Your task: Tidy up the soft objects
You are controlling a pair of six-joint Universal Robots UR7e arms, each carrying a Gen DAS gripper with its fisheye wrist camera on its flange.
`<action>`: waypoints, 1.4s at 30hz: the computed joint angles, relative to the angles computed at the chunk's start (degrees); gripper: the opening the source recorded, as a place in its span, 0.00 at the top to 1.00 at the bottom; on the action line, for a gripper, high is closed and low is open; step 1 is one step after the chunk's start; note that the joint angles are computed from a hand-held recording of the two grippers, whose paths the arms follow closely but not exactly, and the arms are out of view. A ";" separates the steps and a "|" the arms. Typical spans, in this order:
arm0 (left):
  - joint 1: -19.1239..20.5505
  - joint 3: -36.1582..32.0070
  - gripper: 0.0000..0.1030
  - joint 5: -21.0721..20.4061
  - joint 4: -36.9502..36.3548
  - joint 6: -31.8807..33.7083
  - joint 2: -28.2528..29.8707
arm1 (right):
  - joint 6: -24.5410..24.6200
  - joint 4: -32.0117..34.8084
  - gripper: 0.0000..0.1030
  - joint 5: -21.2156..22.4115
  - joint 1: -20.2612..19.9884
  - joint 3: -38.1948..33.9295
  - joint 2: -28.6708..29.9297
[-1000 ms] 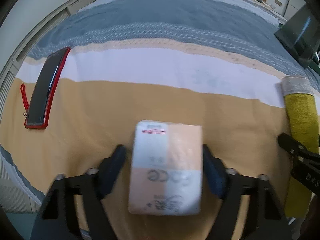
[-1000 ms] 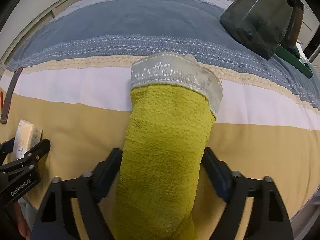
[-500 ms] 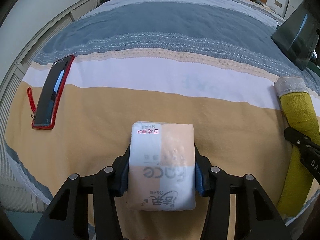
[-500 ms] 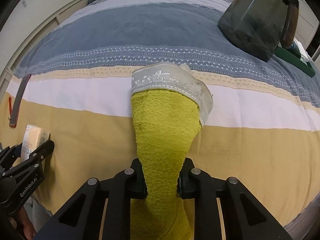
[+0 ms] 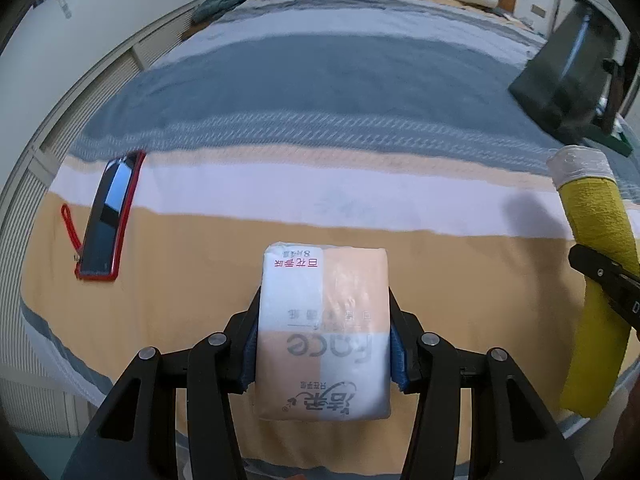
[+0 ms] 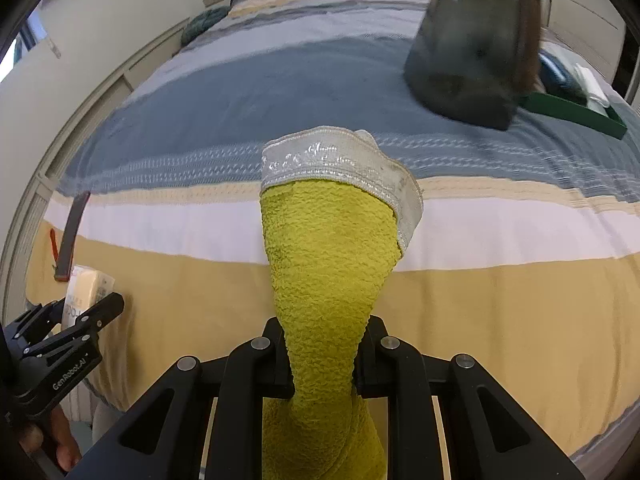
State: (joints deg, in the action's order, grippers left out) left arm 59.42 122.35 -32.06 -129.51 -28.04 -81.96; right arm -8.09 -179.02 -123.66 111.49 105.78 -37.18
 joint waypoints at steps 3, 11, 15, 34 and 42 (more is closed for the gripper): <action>-1.52 -0.43 0.56 -0.77 -0.68 0.99 0.76 | -0.99 -1.87 0.82 0.35 -0.56 2.23 -2.36; -5.38 -2.33 0.56 -3.84 -3.11 4.53 5.33 | -3.67 -7.50 0.82 -1.63 -2.39 8.70 -8.95; -7.08 -4.03 0.56 -6.50 -4.48 7.56 8.71 | -4.97 -9.31 0.82 -2.18 -4.07 12.06 -13.51; -12.71 -18.47 0.56 -17.15 -8.08 17.60 27.17 | -12.92 -12.60 0.82 -3.31 -13.15 12.31 -25.17; -13.13 -32.04 0.56 -20.08 -11.19 22.14 37.95 | -18.13 -10.25 0.82 -1.87 -16.29 4.06 -23.38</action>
State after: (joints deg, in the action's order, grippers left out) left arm 46.29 90.30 -52.15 -140.70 -5.91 -44.01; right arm -26.22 -189.27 -125.54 95.20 109.85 -60.57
